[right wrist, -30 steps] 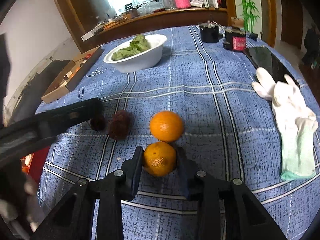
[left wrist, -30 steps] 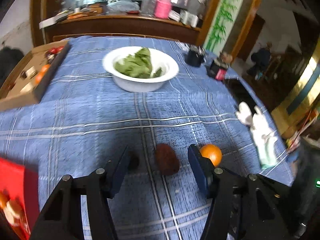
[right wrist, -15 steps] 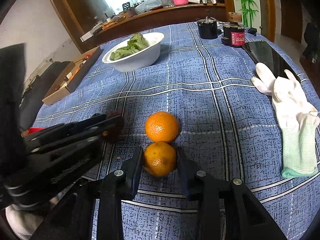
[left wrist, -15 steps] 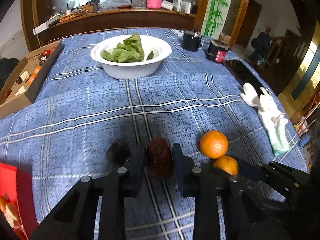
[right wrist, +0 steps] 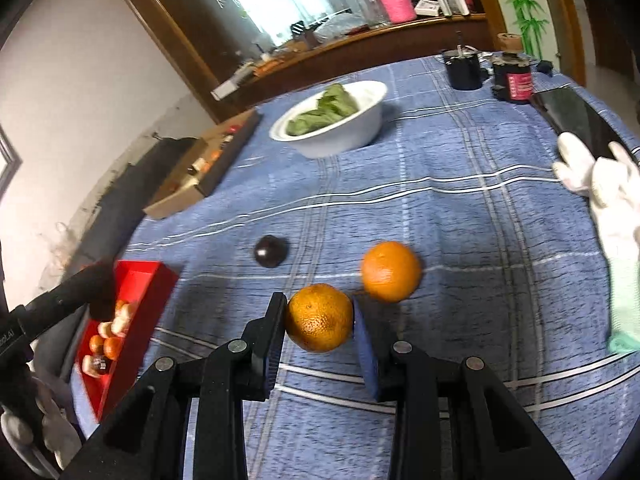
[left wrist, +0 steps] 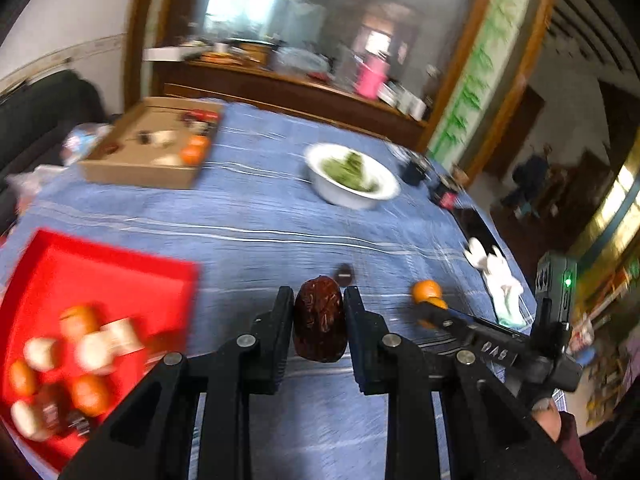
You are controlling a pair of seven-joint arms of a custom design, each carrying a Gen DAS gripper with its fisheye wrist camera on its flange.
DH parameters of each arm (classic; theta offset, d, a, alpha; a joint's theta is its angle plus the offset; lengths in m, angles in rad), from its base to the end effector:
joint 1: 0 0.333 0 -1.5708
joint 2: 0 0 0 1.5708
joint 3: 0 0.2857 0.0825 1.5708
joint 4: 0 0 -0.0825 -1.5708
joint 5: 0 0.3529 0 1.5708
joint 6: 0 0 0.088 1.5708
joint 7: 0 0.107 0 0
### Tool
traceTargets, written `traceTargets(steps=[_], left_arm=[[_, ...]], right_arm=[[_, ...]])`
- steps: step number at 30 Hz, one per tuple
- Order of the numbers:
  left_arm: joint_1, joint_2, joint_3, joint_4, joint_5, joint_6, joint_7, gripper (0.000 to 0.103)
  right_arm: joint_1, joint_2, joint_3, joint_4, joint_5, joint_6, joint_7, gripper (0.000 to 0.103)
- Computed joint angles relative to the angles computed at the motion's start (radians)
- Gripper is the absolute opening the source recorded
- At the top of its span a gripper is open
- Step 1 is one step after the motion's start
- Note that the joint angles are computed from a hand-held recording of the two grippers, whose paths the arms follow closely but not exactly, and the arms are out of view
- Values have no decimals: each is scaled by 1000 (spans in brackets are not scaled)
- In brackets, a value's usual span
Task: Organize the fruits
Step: 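Grasp a mandarin orange with the right tool while the left tool grasps a red date, then carry the orange and red date into the red tray and release both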
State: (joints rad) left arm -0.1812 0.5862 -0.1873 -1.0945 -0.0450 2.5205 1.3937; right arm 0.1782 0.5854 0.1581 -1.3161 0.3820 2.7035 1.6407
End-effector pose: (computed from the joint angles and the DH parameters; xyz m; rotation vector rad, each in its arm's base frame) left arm 0.6904 -0.2164 0.5673 -1.7643 1.9293 -1.1145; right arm 0.6969 0.1967 0.4780 -1.5481 1.6711 -0.1592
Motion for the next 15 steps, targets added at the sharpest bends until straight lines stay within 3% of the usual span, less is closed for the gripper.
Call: traceTargets(steps=[1, 6, 10, 15], left_arm=[[0, -51, 24, -84, -25, 50, -1, 25], [86, -254, 53, -385, -10, 146, -80, 25], [128, -346, 79, -534, 5, 202, -134, 25], [169, -401, 81, -646, -9, 238, -153, 25]], right_arm=[[-4, 0, 10, -1, 11, 5, -6, 35], [33, -8, 1, 17, -12, -14, 20, 35], [62, 12, 23, 77, -14, -48, 13, 36], [143, 117, 19, 286, -77, -143, 20, 36]])
